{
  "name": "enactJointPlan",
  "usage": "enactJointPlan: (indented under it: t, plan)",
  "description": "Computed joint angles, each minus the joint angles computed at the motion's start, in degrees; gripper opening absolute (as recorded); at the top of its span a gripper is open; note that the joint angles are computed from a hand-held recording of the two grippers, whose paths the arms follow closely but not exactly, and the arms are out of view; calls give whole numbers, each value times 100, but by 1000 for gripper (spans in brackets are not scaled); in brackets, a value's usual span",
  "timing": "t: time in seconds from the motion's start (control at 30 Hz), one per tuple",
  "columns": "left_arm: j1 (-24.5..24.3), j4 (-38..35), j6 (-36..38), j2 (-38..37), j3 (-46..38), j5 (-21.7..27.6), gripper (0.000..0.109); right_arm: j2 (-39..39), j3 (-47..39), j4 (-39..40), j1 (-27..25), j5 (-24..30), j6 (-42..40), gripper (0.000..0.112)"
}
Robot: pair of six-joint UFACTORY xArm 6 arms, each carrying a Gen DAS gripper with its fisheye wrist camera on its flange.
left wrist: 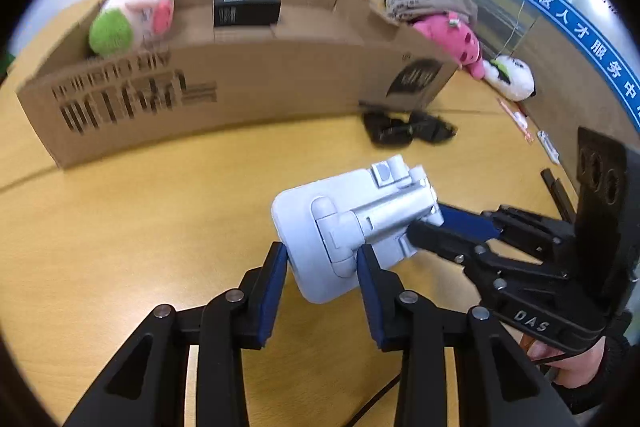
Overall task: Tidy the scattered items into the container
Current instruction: 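Close the right gripper on the white phone stand and lift it, then carry the phone stand with the right gripper into the box and release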
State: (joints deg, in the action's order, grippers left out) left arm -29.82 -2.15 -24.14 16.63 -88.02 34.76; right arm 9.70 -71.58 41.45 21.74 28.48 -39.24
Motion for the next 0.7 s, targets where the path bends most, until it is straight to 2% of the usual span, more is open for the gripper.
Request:
enactJointPlan:
  t: [0.2,0.33,0.53,0.7]
  plan:
    - [72,475,-104,-15,-425,-59,34,-47,-231,282,50,-169,-137,29]
    - [188,769,-71,141,-1045,-51,34,85,-774,272,116,-323,-131,29]
    - [385,1095,227,777,-2681,248,34,518,-1978,116,186,-487,-108,29]
    - [481,1267,452,1422,-4119,638,34,1124,-3280,-256,196,-337,216,29]
